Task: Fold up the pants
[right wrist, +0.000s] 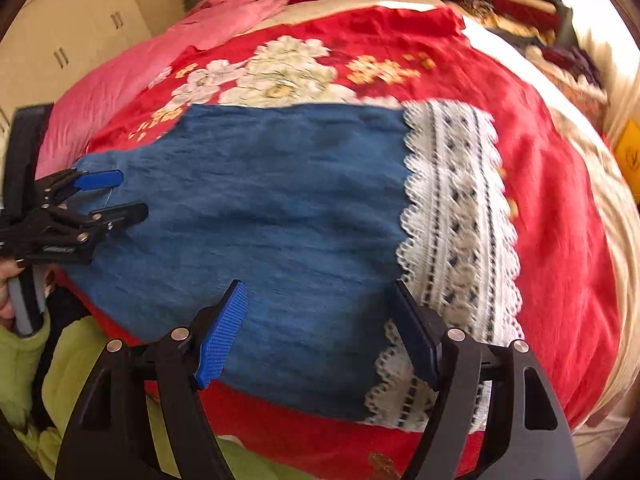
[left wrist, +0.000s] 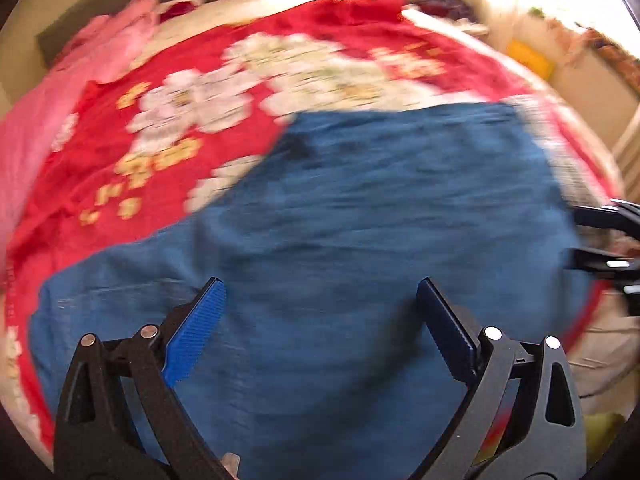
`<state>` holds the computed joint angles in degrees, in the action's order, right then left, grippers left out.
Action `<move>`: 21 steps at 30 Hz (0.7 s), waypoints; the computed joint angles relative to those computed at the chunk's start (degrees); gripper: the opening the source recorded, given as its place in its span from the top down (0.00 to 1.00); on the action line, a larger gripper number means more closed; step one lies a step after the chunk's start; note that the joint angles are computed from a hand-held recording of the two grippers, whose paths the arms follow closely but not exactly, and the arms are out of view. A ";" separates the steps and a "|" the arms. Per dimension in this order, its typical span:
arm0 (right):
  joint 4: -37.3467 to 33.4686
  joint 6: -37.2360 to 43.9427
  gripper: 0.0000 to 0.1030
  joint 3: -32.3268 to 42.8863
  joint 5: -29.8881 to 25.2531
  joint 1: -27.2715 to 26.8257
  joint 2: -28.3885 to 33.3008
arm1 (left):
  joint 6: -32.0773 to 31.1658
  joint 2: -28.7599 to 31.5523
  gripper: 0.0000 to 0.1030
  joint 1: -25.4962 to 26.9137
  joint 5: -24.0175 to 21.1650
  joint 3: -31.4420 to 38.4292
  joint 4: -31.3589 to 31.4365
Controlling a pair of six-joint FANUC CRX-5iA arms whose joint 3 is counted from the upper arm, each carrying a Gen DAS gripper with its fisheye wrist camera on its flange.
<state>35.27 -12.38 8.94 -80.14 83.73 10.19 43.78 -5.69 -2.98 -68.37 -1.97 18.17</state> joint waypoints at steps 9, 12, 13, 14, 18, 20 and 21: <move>-0.63 3.06 0.30 3.76 -2.81 -0.19 2.20 | -5.59 0.55 0.09 4.68 0.53 -4.22 9.16; 5.07 -0.63 0.30 1.82 -5.24 0.82 0.13 | -5.93 0.82 0.09 6.01 -1.54 -3.66 11.83; 7.00 -1.75 0.30 0.98 -6.44 0.91 -0.68 | -5.41 1.09 0.09 6.20 -2.14 -3.16 12.60; 8.14 -2.80 0.30 -0.03 -7.11 0.81 -1.74 | -5.16 1.20 0.09 6.78 -2.87 -2.80 14.47; 9.27 -5.80 0.30 -4.64 -5.72 -1.42 -6.20 | -4.69 2.29 0.09 5.99 -2.26 -0.31 17.58; 8.51 -7.33 0.30 -7.69 -2.46 -3.58 -8.81 | -3.52 3.40 0.09 4.59 -1.18 1.82 16.06; 8.19 -7.76 0.30 -8.58 -1.14 -4.49 -9.48 | -3.14 4.04 0.09 4.03 -0.84 2.68 15.70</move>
<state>43.46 -20.14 0.36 -81.28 79.24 0.72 40.64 -1.65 1.04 -69.21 0.71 33.87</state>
